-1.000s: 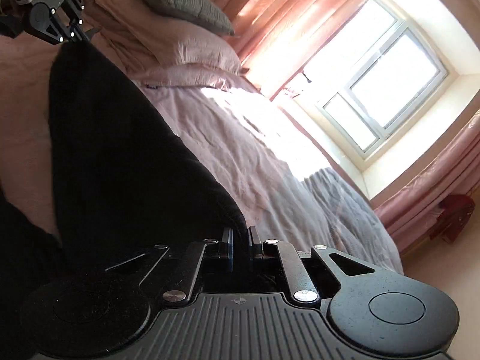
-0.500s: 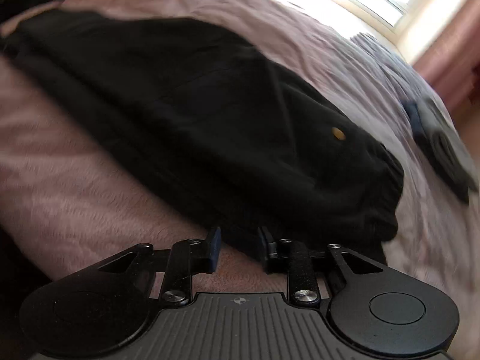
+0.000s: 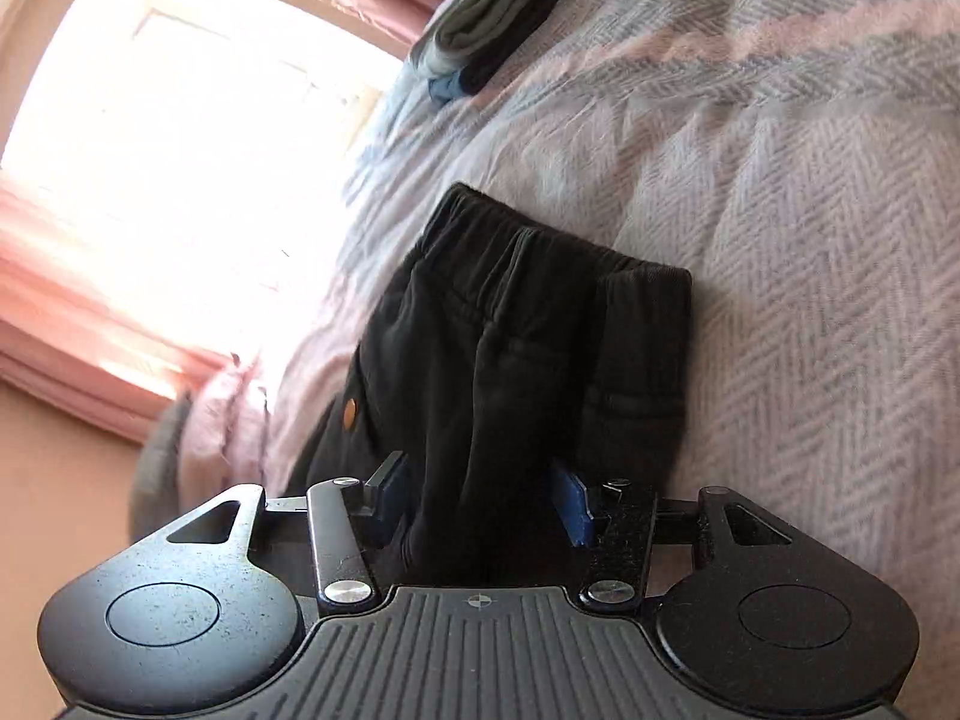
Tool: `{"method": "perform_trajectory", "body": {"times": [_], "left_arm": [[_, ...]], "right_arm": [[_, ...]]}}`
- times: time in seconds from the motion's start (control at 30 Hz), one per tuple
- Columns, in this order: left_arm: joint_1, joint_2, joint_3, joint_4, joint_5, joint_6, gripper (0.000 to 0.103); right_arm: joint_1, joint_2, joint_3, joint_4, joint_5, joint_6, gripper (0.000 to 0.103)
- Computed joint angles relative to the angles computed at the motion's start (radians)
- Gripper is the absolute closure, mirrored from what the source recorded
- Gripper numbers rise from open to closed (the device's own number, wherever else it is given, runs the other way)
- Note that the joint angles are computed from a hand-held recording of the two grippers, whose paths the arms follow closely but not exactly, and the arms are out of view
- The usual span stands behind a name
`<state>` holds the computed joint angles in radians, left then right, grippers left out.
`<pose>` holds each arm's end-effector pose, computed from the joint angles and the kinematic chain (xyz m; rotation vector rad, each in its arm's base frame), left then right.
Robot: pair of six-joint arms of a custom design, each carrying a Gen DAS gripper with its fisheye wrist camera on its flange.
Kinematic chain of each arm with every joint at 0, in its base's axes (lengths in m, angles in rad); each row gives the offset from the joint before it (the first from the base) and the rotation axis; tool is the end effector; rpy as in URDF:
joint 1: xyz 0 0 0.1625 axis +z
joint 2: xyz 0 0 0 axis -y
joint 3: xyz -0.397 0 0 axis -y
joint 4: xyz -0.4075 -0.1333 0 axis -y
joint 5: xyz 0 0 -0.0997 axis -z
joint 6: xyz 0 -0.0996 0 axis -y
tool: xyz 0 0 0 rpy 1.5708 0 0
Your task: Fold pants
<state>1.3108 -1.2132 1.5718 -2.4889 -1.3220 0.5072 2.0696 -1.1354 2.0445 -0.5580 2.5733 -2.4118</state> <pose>-0.0162 -0.6748 0.3625 0.9331 2.5746 -0.7380 0.2509 -0.3574 0.0889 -1.0966 -2.1007 1.9625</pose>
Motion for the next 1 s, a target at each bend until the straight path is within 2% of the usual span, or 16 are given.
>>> {"method": "perform_trajectory", "body": {"times": [0.07,0.13,0.23,0.37,0.43,0.53,0.6,0.67,0.73,0.77,0.8,0.83,0.87,0.93,1.0], "left_arm": [[0.018,-0.003,0.027,-0.058,-0.041,0.006,0.075],[0.03,-0.005,0.041,-0.09,-0.071,0.01,0.075],[0.036,-0.021,0.031,-0.058,-0.092,-0.017,0.075],[0.051,-0.052,-0.007,-0.035,-0.086,-0.165,0.071],[0.064,-0.057,-0.029,-0.057,-0.061,-0.231,0.064],[0.1,-0.037,-0.089,-0.042,-0.062,-0.396,0.056],[0.117,-0.013,-0.132,-0.022,-0.05,-0.497,0.055],[0.134,0.015,-0.17,-0.007,-0.049,-0.582,0.055],[0.146,0.044,-0.198,-0.008,-0.054,-0.636,0.056],[0.147,0.059,-0.211,-0.017,-0.046,-0.648,0.058],[0.146,0.072,-0.223,-0.027,-0.037,-0.644,0.065],[0.144,0.087,-0.241,-0.028,-0.027,-0.631,0.088],[0.141,0.105,-0.269,-0.02,-0.014,-0.613,0.103],[0.133,0.121,-0.31,-0.008,-0.028,-0.578,0.102],[0.119,0.081,-0.272,-0.071,-0.08,-0.504,0.102]], "right_arm": [[-0.014,-0.008,0.04,-0.114,-0.019,-0.053,0.054],[-0.016,-0.001,0.049,-0.172,-0.011,-0.085,0.055],[-0.007,0.015,0.015,-0.138,0.035,-0.085,0.057],[-0.005,0.013,-0.026,-0.026,0.067,-0.047,0.057],[-0.003,0.016,-0.038,-0.012,0.085,-0.054,0.057],[-0.002,0.019,-0.034,-0.014,0.088,-0.045,0.057],[0.011,0.023,-0.039,0.01,0.097,-0.011,0.057],[0.005,0.007,-0.02,-0.016,0.083,-0.001,0.057],[-0.002,-0.004,-0.018,0.006,0.073,0.052,0.057],[0.0,-0.007,-0.019,0.017,0.073,0.073,0.057],[-0.002,-0.008,-0.028,0.05,0.071,0.097,0.067],[0.0,-0.001,-0.055,0.118,0.086,0.124,0.079],[0.004,0.008,-0.081,0.171,0.116,0.126,0.093],[0.02,-0.028,-0.066,0.151,0.11,0.078,0.095],[0.063,-0.079,-0.028,0.026,0.113,-0.073,0.096]]}}
